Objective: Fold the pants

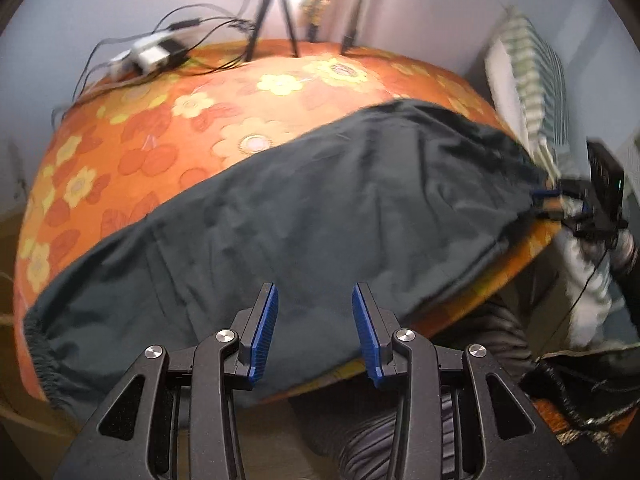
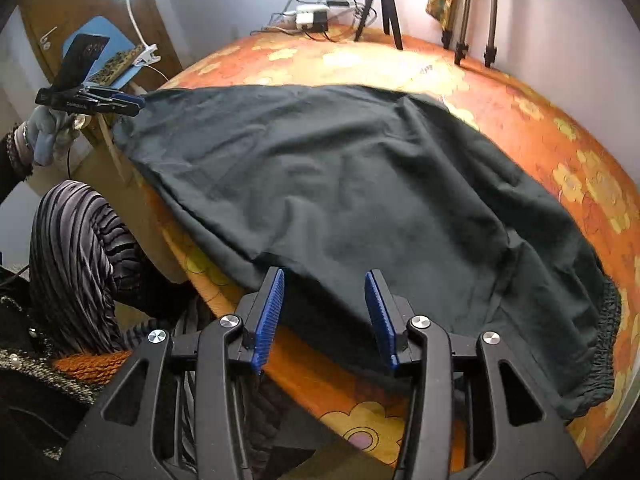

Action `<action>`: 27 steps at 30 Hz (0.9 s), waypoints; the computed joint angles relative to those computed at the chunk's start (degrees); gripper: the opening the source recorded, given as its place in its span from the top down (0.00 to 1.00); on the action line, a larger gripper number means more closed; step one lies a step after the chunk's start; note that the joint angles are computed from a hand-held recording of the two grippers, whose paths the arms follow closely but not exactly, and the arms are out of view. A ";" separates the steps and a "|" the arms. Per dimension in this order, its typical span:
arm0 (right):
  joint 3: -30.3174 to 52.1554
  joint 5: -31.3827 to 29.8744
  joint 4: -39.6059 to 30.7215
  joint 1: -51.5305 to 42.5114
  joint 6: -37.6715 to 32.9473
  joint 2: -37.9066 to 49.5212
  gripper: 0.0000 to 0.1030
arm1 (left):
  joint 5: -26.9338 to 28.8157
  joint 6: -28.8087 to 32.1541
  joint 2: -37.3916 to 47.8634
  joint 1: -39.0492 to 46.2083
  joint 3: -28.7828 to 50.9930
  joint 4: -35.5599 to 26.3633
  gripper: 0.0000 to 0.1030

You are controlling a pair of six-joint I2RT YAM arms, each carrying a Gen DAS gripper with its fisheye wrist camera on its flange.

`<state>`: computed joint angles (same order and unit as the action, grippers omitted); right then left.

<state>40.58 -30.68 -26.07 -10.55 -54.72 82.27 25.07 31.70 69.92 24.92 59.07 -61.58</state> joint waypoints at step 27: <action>-5.85 13.15 15.17 6.41 0.58 4.37 0.65 | -13.56 -8.94 -5.70 -21.92 -16.29 16.58 0.70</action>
